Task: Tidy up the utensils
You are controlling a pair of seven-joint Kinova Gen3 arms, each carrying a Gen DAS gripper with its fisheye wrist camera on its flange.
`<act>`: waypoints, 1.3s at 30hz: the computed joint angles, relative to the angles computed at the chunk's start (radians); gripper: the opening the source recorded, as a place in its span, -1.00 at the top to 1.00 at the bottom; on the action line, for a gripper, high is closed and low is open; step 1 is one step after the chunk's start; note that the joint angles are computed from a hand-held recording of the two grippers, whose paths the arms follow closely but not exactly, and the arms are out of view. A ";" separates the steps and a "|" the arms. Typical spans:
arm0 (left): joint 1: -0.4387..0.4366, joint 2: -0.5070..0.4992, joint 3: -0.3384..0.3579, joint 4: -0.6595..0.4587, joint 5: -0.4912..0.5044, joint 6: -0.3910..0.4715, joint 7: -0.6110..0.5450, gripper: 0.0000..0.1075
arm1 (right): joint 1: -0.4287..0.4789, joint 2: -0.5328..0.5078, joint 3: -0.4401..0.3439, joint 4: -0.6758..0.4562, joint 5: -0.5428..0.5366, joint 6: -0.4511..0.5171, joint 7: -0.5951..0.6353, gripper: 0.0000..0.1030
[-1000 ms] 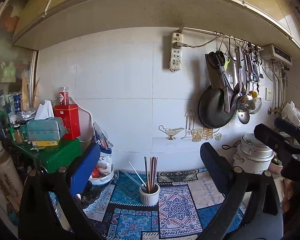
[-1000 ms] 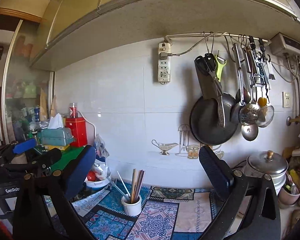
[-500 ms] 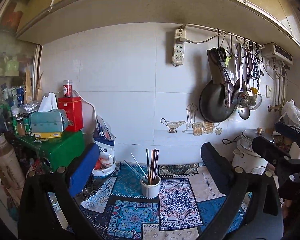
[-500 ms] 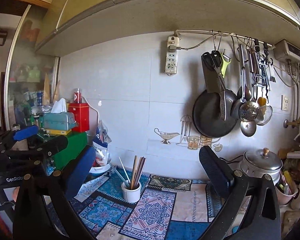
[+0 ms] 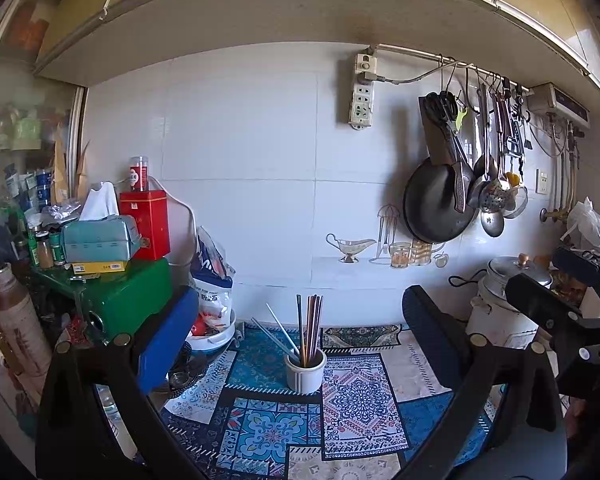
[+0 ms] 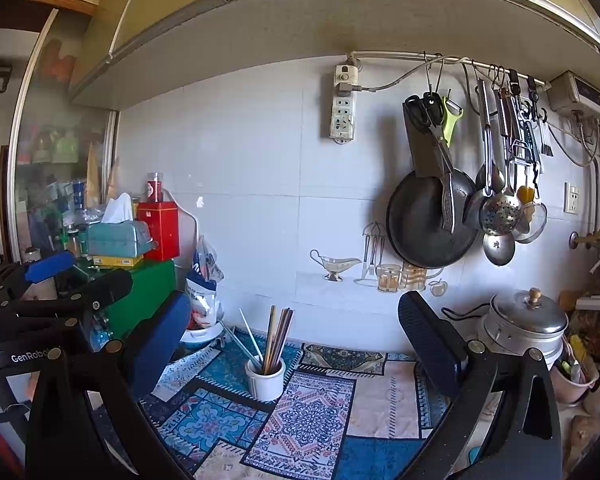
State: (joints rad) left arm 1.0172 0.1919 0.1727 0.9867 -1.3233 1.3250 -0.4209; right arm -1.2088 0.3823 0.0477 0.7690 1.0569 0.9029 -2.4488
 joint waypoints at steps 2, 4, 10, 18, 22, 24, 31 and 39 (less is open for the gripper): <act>0.001 0.001 0.000 -0.001 0.000 0.001 -0.002 -0.90 | 0.002 -0.001 -0.001 -0.001 -0.004 -0.002 0.001 -1.00; 0.001 0.001 -0.001 -0.001 0.001 0.001 -0.002 -0.90 | 0.002 -0.002 -0.002 -0.003 -0.007 -0.003 0.004 -1.00; 0.004 0.003 -0.001 -0.001 -0.005 0.006 0.002 -0.90 | -0.003 0.000 0.003 -0.002 0.000 -0.003 -0.004 -1.00; 0.016 0.010 -0.005 -0.008 -0.010 0.012 0.001 -0.90 | -0.012 -0.002 0.004 0.000 0.020 0.005 -0.019 -1.00; 0.022 0.013 -0.009 -0.015 -0.012 0.013 0.001 -0.90 | -0.014 -0.002 0.004 0.001 0.027 0.008 -0.028 -1.00; 0.023 0.011 -0.010 -0.015 -0.011 0.011 0.000 -0.90 | -0.014 -0.001 0.004 0.001 0.029 0.009 -0.029 -1.00; 0.023 0.010 -0.011 -0.016 -0.008 0.007 0.004 -0.90 | -0.012 -0.004 0.002 0.004 0.031 0.008 -0.039 -1.00; 0.023 0.016 -0.015 -0.033 0.007 -0.002 -0.013 -0.90 | -0.011 -0.006 -0.001 0.008 0.035 0.011 -0.048 -1.00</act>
